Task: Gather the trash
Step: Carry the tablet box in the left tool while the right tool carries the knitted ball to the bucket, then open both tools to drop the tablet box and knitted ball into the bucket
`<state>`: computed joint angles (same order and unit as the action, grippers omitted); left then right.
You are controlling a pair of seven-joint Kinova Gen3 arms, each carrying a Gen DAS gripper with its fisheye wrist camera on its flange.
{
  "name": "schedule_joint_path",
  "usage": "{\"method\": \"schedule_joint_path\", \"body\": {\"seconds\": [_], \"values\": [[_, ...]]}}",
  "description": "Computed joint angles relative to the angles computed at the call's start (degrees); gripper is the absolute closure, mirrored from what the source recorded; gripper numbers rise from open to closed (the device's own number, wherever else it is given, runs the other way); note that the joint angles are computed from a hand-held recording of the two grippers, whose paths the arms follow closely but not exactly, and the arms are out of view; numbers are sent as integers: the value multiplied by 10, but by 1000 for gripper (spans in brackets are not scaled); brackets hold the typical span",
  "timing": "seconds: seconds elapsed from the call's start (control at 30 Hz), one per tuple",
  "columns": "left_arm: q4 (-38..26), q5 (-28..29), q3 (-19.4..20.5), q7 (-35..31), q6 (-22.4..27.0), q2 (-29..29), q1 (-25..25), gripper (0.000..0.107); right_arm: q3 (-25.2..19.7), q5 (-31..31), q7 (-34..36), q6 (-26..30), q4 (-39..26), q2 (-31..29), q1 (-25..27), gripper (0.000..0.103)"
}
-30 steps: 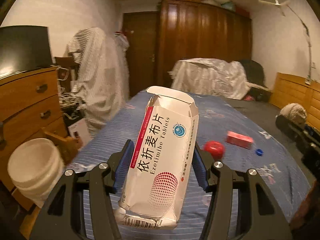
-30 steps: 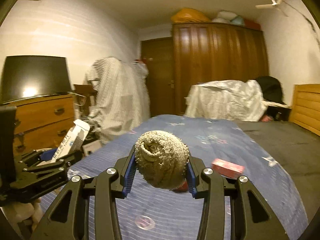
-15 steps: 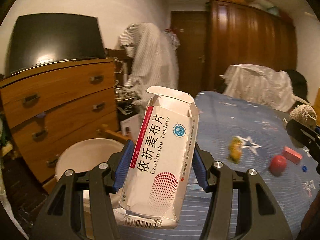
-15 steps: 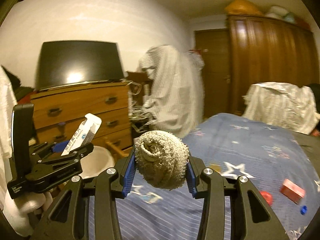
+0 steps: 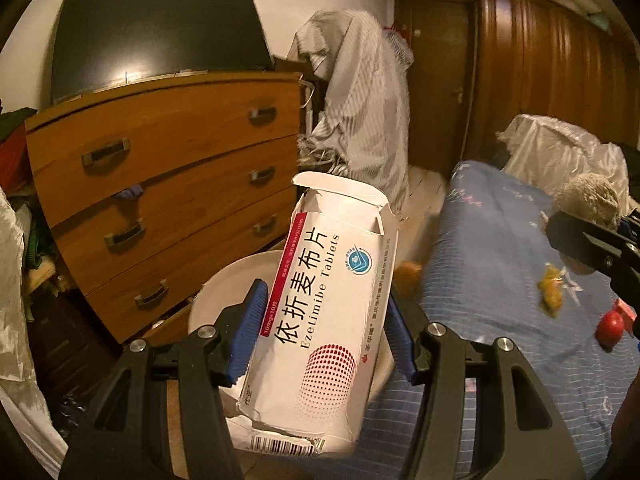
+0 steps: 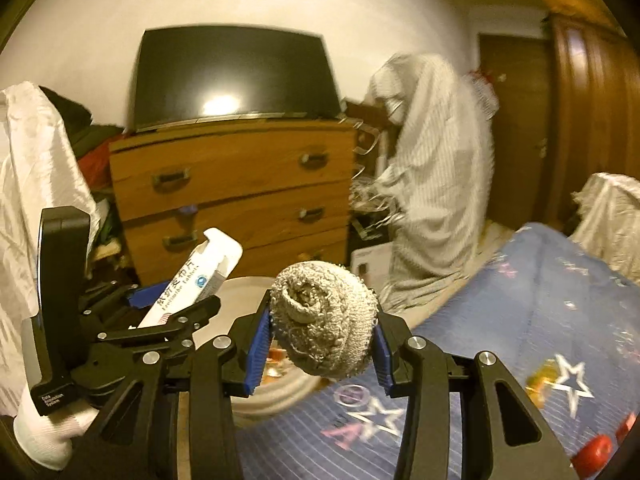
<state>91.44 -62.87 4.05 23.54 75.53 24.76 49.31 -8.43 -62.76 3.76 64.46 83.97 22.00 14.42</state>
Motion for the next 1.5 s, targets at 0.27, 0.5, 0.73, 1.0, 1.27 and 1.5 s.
{"method": "schedule_joint_path", "body": {"seconds": [0.27,0.5,0.73,1.0,1.27,1.5], "values": [[73,48,8,-60,-99,-61,-90,54,3,162,-176,-25,-102,63,-144,58],[107,128,3,-166,-222,-78,-179,54,8,297,-333,25,-221,141,-238,58],[130,160,-20,-195,-276,-81,-198,54,-38,361,-376,35,-259,179,-233,58],[138,161,-29,-191,-285,-80,-199,52,-49,367,-375,38,-266,188,-223,57],[147,156,-36,-169,-274,-85,-197,47,-63,328,-372,41,-281,196,-189,35],[159,91,-19,-70,-224,-110,-153,38,-92,248,-301,45,-223,160,-112,35]]}}
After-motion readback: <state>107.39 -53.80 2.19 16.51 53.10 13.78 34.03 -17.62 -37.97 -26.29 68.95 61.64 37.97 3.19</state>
